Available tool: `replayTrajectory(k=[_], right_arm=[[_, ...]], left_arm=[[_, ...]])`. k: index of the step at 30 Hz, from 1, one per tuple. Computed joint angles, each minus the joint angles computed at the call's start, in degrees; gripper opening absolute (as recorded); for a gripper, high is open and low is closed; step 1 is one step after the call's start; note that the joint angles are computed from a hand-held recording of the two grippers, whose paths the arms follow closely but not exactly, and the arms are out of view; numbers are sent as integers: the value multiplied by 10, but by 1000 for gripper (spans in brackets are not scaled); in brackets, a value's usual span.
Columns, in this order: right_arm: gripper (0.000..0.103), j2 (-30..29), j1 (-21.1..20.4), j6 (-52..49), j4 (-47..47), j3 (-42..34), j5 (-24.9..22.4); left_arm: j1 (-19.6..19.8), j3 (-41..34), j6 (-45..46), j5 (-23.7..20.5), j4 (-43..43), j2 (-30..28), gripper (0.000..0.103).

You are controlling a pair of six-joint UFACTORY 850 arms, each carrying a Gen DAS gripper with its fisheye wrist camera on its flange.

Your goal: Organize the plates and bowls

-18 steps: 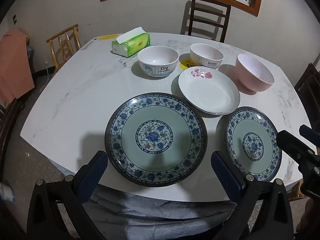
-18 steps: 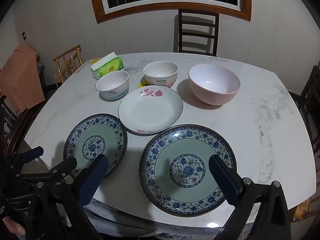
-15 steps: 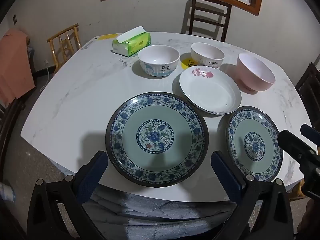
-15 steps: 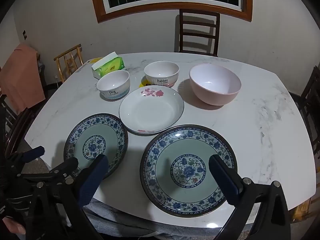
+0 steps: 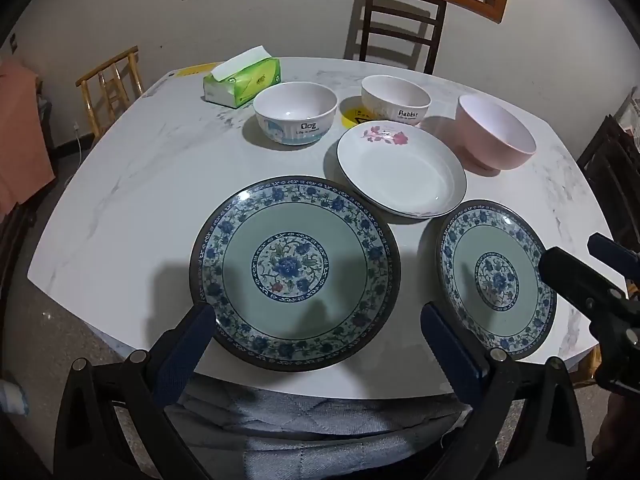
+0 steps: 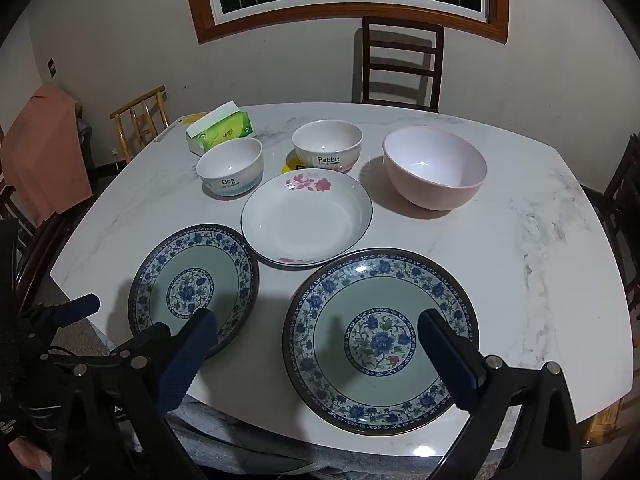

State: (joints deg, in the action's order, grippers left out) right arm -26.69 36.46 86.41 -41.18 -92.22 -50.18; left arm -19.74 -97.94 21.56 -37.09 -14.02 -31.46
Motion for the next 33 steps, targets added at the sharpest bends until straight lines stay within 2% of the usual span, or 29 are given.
replayTrajectory(k=[9, 33], right_arm=[[103, -3, 0, -2, 1, -3, -2], [103, -7, -1, -11, 11, -3, 3]], left_arm=[[-2, -7, -25, -9, 18, -6, 100], [-4, -2, -19, -6, 23, -3, 99]])
